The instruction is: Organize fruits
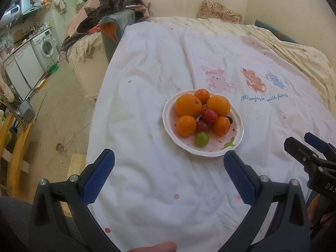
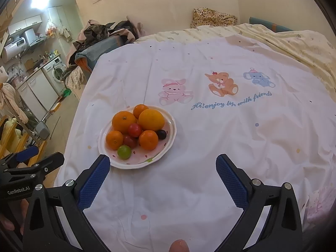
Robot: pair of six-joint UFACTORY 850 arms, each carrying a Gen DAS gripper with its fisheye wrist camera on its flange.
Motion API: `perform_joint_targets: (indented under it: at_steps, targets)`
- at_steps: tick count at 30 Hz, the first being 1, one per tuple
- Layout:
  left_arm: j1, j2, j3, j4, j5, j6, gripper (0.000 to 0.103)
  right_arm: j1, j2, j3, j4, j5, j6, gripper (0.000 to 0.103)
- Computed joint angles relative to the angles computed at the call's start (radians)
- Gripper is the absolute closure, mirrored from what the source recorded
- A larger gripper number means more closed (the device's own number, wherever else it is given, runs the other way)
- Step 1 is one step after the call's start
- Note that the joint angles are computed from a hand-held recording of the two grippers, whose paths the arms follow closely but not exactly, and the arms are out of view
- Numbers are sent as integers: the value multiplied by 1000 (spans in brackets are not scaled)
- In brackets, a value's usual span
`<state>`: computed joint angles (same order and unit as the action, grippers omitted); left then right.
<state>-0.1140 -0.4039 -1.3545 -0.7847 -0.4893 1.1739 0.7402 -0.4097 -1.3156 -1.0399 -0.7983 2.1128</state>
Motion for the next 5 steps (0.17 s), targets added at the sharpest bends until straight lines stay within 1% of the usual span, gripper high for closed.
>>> perform_joint_targets:
  at_steps: [5]
  targets:
    - [2, 2, 0, -9, -5, 3, 1, 0, -2, -2, -1, -2, -3, 0]
